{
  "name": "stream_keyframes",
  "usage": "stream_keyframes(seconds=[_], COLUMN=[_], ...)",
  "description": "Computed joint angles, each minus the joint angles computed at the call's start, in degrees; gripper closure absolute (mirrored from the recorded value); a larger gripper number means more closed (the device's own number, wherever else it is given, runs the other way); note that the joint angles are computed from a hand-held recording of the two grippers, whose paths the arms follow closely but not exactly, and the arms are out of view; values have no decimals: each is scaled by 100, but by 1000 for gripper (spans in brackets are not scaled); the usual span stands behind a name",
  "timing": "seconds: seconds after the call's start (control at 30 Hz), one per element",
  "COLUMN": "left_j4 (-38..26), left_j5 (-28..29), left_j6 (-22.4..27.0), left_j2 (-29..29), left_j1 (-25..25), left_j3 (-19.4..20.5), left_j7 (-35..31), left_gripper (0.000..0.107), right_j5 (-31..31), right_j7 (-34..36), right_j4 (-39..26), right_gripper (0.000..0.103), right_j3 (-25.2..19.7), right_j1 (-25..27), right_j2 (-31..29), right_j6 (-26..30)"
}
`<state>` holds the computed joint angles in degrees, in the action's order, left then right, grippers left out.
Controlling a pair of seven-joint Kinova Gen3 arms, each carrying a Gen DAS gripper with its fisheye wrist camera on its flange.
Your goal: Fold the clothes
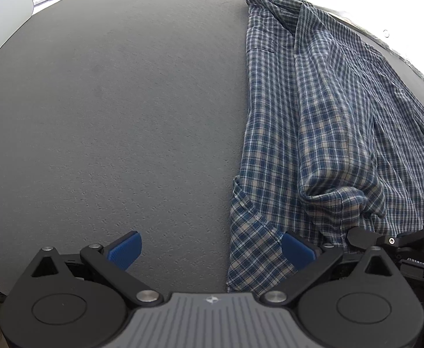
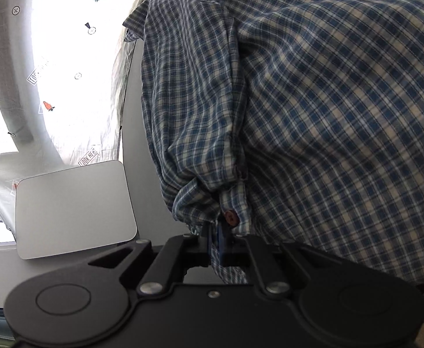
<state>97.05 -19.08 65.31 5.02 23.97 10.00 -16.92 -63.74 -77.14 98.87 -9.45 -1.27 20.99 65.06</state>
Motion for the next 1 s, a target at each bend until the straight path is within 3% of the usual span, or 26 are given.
stream_keyframes(seconds=[0.07,0.13,0.3,0.37,0.47,0.6,0.7,0.8,0.9,1.0], left_j4=[-34,-49,-41,-26,-8,0,-2,-58,-169,-359], left_j5=[-33,-54,-56,-63,-83,-103,-154,-215,-296,-399], left_j6=[41,51,185,232,310,351,328,275,237,244], left_j2=[0,2,-49,-73,-106,-127,-129,-76,26,191], left_j1=[22,23,46,49,46,10,-13,-28,-23,-2], left_j3=[10,6,30,38,50,48,45,39,19,-35], left_j7=[51,81,171,226,323,444,550,593,595,538], left_gripper=[6,6,6,6,6,6,6,6,6,6], right_j5=[-85,-433,-1254,-1113,-436,496,977,804,325,229], right_j7=[193,647,1532,1346,707,-115,-292,-59,248,268], right_j4=[-71,-27,162,53,-376,-860,-1105,-1227,-1135,-1207], right_gripper=[91,78,74,75,80,88,88,87,87,87], right_j3=[252,218,-695,-538,79,657,123,-348,-375,-315], right_j1=[-132,-19,812,599,-197,-943,-672,-364,-166,-122], right_j2=[-32,-63,17,-2,91,389,470,482,441,455], right_j6=[195,284,92,-83,-93,432,526,249,47,-133])
